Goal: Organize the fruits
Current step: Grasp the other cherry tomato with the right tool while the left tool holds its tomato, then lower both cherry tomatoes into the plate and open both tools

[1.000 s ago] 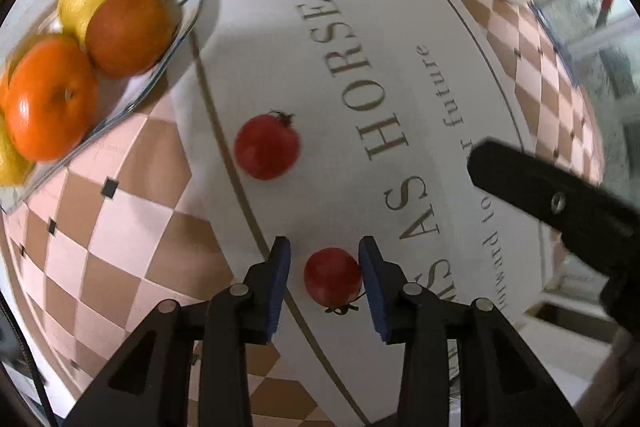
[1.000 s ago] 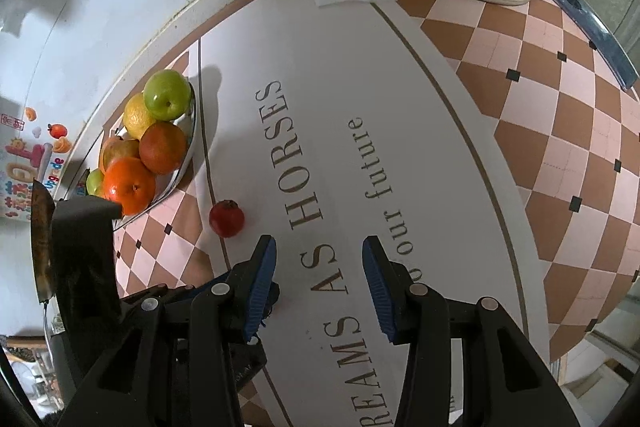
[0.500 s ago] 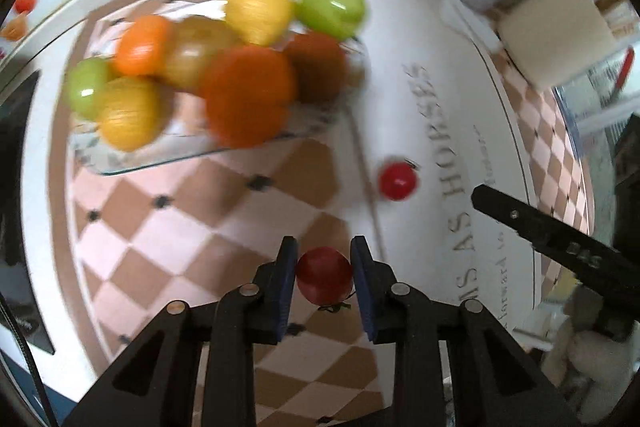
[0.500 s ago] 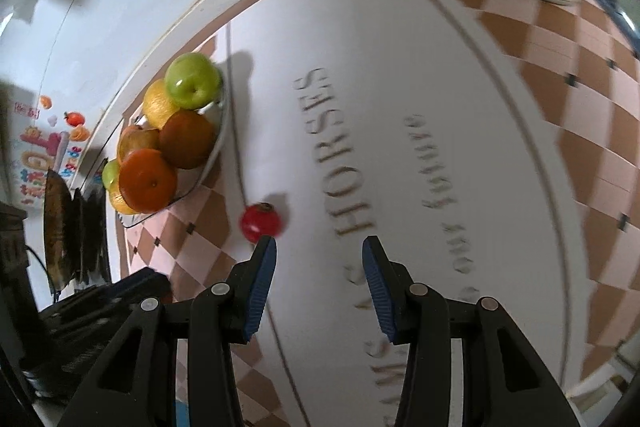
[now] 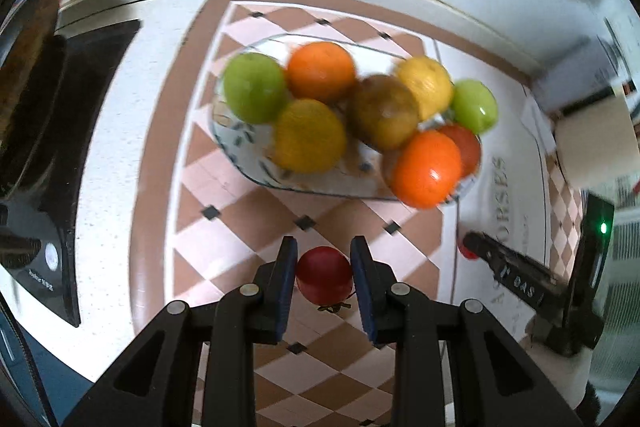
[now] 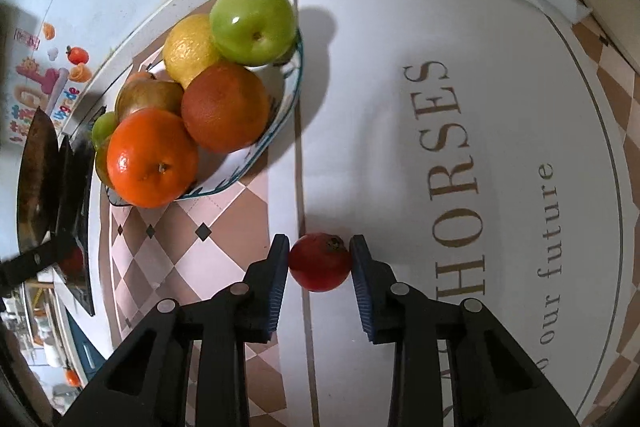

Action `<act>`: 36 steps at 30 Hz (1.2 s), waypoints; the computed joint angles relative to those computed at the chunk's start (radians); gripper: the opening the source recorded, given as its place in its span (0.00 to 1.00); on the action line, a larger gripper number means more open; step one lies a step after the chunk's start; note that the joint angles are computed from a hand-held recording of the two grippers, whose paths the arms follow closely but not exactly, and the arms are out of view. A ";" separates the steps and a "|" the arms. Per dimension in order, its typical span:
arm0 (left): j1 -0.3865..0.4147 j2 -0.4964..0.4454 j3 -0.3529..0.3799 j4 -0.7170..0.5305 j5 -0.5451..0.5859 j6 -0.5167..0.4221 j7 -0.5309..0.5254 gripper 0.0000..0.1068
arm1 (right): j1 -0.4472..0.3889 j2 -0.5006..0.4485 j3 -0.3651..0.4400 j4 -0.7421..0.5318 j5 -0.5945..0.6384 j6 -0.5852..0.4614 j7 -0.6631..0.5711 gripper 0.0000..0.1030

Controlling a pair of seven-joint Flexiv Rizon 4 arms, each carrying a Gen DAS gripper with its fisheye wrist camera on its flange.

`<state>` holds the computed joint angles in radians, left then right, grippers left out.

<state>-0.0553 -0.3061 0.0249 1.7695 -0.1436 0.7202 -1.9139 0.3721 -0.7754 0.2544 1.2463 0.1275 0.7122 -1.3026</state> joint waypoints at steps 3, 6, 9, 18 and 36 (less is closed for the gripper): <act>0.014 0.004 0.011 0.008 -0.008 0.014 -0.012 0.23 | 0.002 0.005 0.021 -0.011 0.016 0.000 -0.016 0.33; 0.031 0.009 0.016 0.022 -0.027 0.034 -0.016 0.23 | -0.005 0.026 0.066 -0.027 0.067 0.018 -0.066 0.33; 0.052 0.005 0.015 0.031 -0.063 0.056 -0.012 0.23 | 0.012 0.025 0.097 -0.066 0.114 0.046 -0.118 0.33; 0.130 -0.061 -0.011 0.030 -0.248 0.090 0.039 0.23 | 0.125 -0.069 0.080 -0.151 0.137 0.141 -0.067 0.33; 0.160 -0.178 -0.023 -0.064 -0.287 -0.013 0.114 0.25 | 0.209 -0.102 -0.004 -0.108 -0.087 0.243 0.137 0.36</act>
